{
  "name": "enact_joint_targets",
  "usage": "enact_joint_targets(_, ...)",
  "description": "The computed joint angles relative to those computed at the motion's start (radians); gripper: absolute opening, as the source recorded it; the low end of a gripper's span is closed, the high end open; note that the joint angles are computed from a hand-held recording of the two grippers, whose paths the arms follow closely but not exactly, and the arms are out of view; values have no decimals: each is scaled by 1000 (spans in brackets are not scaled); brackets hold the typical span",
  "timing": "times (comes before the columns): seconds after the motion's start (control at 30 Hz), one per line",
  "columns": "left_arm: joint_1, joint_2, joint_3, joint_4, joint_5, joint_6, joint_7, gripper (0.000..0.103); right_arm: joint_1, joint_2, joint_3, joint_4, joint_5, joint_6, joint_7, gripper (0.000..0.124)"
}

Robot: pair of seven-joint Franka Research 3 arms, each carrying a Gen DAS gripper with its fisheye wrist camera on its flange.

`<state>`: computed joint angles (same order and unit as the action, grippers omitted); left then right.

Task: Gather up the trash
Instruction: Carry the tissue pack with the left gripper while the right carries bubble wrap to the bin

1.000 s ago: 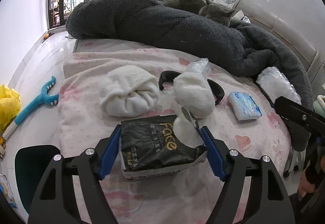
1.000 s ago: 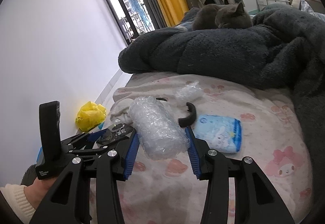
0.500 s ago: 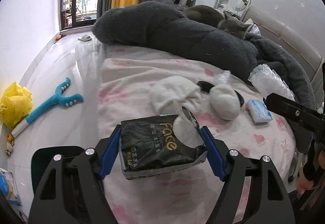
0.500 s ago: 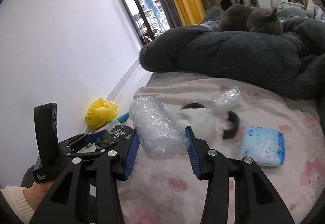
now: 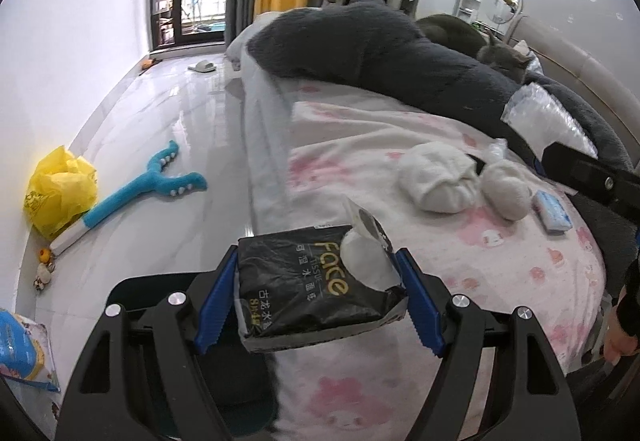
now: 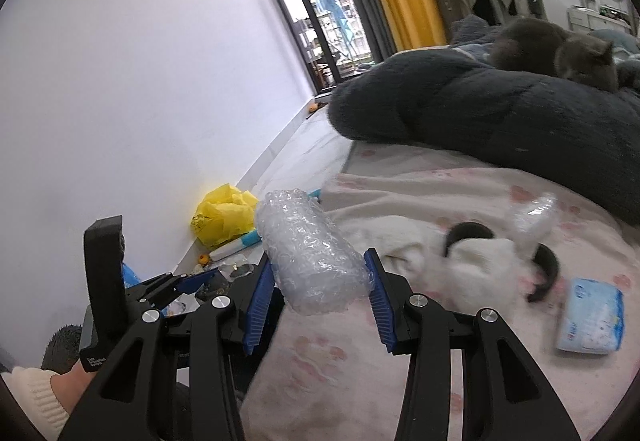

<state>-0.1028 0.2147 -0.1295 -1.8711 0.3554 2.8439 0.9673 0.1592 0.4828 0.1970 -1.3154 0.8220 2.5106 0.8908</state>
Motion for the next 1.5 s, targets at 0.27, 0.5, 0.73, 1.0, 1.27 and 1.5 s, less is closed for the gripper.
enact_joint_targets(0.27, 42, -55, 15, -80, -27, -22, 6, 78, 37, 50, 17, 76, -29, -31, 18, 46)
enact_joint_targets(0.5, 85, -86, 25, -139, -67, -53, 22, 79, 75, 104, 32, 155, -68, -66, 37, 46)
enact_joint_targets(0.73, 118, -103, 31, -181, -106, -106, 58, 79, 118, 171, 39, 248, -119, -115, 64, 46)
enact_joint_targets(1.0, 150, -114, 34, -212, -206, -163, 133, 79, 166, 244, 40, 358, -184, -173, 113, 46)
enact_joint_targets(1.27, 169, -123, 40, -230, -263, -222, 183, 80, 205, 305, 33, 450, -244, -234, 158, 46)
enact_joint_targets(1.5, 182, -135, 41, -248, -327, -238, 250, 91, 235, 406, 23, 604, -299, -304, 216, 46)
